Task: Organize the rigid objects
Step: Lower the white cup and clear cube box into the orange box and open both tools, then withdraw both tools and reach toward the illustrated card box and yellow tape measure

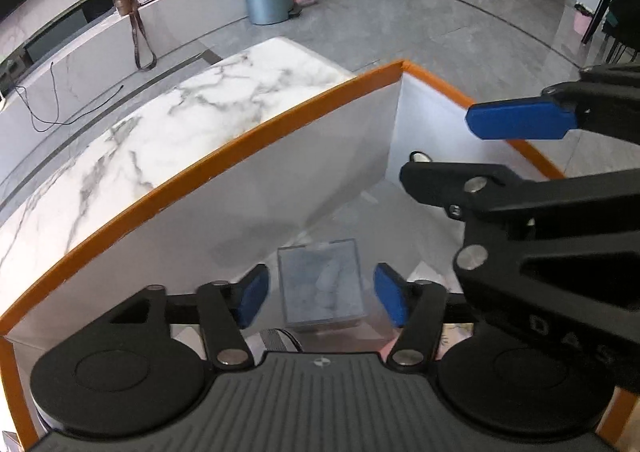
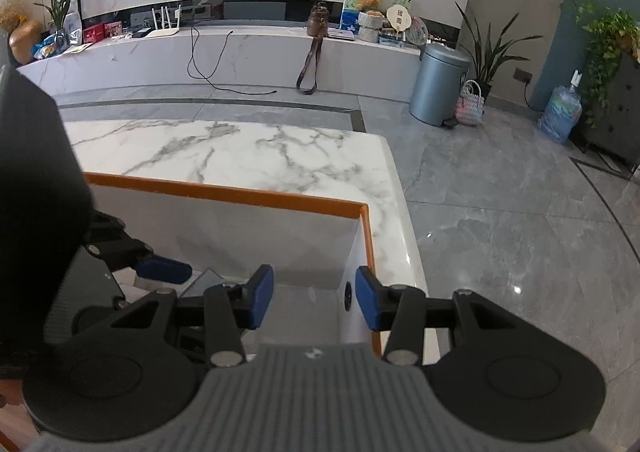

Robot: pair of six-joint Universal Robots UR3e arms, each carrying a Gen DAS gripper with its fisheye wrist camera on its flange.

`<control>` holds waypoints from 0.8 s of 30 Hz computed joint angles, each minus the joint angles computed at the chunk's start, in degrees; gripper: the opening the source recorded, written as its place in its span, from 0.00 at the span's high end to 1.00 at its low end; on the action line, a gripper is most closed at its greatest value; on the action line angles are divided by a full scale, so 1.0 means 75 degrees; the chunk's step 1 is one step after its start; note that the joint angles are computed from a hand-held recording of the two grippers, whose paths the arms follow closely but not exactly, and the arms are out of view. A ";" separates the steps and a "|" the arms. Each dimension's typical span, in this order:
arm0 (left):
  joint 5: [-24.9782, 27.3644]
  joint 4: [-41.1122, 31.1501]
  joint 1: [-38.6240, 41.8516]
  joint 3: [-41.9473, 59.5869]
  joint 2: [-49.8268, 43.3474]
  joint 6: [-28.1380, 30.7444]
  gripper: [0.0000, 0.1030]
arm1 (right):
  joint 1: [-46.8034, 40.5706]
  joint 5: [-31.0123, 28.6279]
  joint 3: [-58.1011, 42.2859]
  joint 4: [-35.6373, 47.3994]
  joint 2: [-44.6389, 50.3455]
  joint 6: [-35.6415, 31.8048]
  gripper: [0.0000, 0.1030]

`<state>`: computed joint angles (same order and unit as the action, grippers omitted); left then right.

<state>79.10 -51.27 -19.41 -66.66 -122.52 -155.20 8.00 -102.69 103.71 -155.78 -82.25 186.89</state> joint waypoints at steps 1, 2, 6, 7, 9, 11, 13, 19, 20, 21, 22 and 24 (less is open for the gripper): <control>-0.0042 -0.0024 0.0012 -0.0028 0.0045 -0.0015 0.27 | 0.0051 -0.0069 -0.0033 0.0034 -0.0001 -0.0008 0.55; -0.0095 -0.0036 0.0044 -0.0107 0.0137 -0.0026 0.27 | 0.0095 -0.0129 -0.0061 0.0064 -0.0013 -0.0026 0.55; -0.0401 0.0125 0.0276 -0.0571 0.0593 -0.0083 0.26 | 0.0232 -0.0288 -0.0102 0.0131 -0.0124 0.0030 0.54; -0.0544 0.0190 0.0372 -0.0754 0.0766 -0.0079 0.23 | 0.0275 -0.0357 -0.0123 0.0150 -0.0150 0.0067 0.53; -0.0916 0.0265 0.0575 -0.1130 0.1149 0.0027 0.22 | 0.0384 -0.0537 -0.0123 0.0154 -0.0229 0.0193 0.47; -0.1079 0.0552 0.0719 -0.1607 0.1584 0.0093 0.22 | 0.0513 -0.0757 -0.0067 0.0096 -0.0337 0.0310 0.42; -0.1296 0.0827 0.0949 -0.2135 0.2082 0.0060 0.22 | 0.0638 -0.0913 -0.0071 0.0197 -0.0443 0.0405 0.42; -0.2119 0.1310 0.1835 -0.3682 0.3603 0.0109 0.21 | 0.1056 -0.1142 -0.0077 0.0480 -0.0752 0.1165 0.34; -0.2138 0.1367 0.1961 -0.3806 0.3768 0.0045 0.21 | 0.1201 -0.1222 -0.0116 0.0482 -0.0736 0.1264 0.33; -0.2203 0.1371 0.2136 -0.3986 0.3986 0.0034 0.21 | 0.1363 -0.1326 -0.0167 0.0517 -0.0714 0.1340 0.33; -0.2286 0.1383 0.2312 -0.4123 0.4152 -0.0002 0.21 | 0.1519 -0.1397 -0.0243 0.0553 -0.0661 0.1400 0.33; -0.2547 0.1229 0.2806 -0.4466 0.4644 -0.0095 0.21 | 0.1838 -0.1508 -0.0398 0.0613 -0.0537 0.1617 0.33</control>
<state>59.99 -42.06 1.64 -100.15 -87.69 -155.91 21.78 -114.00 100.73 -151.18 -86.28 199.01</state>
